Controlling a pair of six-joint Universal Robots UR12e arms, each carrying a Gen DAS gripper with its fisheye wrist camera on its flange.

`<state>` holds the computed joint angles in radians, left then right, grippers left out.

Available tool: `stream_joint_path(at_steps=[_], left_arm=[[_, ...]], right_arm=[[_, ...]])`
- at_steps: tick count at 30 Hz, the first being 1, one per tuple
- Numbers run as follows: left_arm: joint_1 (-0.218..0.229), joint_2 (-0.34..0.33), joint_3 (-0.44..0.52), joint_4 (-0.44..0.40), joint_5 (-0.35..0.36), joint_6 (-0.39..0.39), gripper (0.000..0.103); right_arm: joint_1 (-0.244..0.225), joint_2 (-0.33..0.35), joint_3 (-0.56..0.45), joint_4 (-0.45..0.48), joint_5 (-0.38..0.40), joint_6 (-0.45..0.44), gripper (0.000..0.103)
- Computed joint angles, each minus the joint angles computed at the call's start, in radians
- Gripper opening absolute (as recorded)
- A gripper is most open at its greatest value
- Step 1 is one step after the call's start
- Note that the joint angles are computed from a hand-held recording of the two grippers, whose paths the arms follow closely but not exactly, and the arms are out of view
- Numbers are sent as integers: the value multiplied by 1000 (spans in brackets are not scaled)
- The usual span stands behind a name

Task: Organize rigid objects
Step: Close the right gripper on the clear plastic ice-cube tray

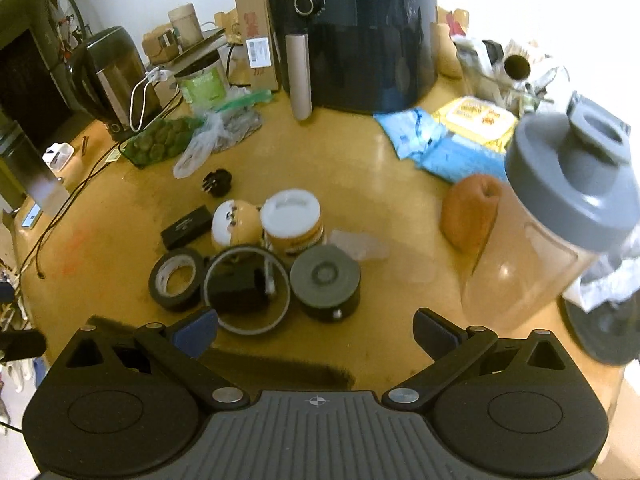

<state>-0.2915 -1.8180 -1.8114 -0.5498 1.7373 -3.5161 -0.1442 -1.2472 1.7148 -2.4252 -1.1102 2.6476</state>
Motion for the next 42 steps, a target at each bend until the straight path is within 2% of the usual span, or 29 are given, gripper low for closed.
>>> stream_joint_path(at_steps=[4, 5, 14, 23, 27, 31, 32, 33, 34, 36, 42], left_arm=[[13, 6, -13, 14, -42, 18, 103], [15, 8, -18, 19, -51, 18, 103], [20, 30, -47, 36, -83, -27, 103], [-6, 48, -51, 14, -10, -96, 103], [-12, 56, -56, 17, 18, -140, 103], [-20, 64, -62, 5, 46, -180, 103], [-22, 65, -62, -1, 50, -192, 103], [-23, 66, -62, -7, 51, -203, 103], [-24, 67, -63, -13, 51, -214, 103], [-26, 69, -63, -24, 52, -229, 103], [-39, 67, -53, -43, 67, -243, 103]], right_arm=[[12, 20, -6, -48, -30, 4, 101], [13, 25, -7, -58, -28, 10, 97], [27, 69, -31, -101, -47, 75, 89], [35, 126, -82, -85, -60, 151, 80], [41, 151, -109, -65, -79, 167, 71], [39, 168, -128, -43, -56, 196, 62], [40, 171, -130, -46, -54, 202, 57], [40, 174, -134, -43, -51, 208, 46], [38, 176, -138, -34, -39, 213, 45], [37, 175, -137, -42, -35, 212, 36], [22, 157, -109, -71, -4, 171, 35]])
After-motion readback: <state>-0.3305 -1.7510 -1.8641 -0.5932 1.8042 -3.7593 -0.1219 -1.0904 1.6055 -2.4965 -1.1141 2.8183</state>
